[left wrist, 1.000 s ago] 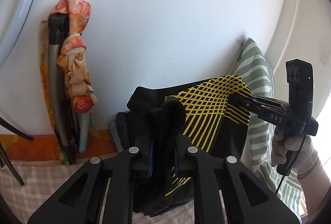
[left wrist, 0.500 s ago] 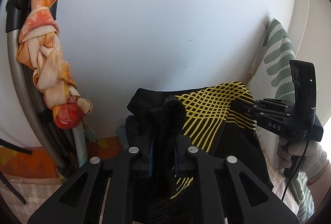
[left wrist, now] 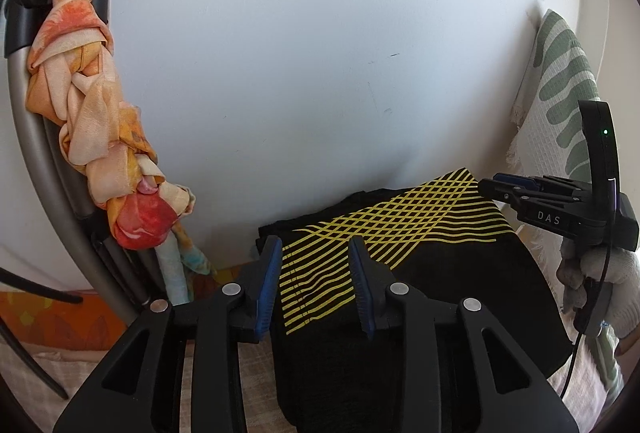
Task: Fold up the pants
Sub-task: 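Carry the folded pants with the left gripper toward the clothes stack, then lower the pants onto the clothes stack and open the left gripper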
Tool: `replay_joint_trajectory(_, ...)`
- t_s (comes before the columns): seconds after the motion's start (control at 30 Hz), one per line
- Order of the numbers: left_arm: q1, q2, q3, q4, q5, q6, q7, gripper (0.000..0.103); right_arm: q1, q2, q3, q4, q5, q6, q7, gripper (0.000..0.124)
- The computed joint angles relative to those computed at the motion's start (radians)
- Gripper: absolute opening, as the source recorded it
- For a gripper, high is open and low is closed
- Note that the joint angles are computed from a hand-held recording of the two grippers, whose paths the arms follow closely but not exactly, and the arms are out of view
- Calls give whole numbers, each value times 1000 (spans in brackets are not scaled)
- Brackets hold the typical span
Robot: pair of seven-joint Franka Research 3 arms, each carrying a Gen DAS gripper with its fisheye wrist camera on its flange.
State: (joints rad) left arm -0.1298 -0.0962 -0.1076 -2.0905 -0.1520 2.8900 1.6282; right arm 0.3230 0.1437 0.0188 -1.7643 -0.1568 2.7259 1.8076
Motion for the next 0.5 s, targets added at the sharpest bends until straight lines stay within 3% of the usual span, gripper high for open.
replay_joint_trajectory(0.17,-13,-39,2,-32,-6,11,4,44,-3,-51,7,-56,-2,15,19,40)
replay_joint_trajectory(0.43,-54,-126,21,-95,1,26,5,51,-26,-155,39,-181,-7,68,25,60)
replay_joint_trajectory(0.5,-65,-150,25,-112,13,31,-2,60,-32,-176,52,-204,-41,80,62,65)
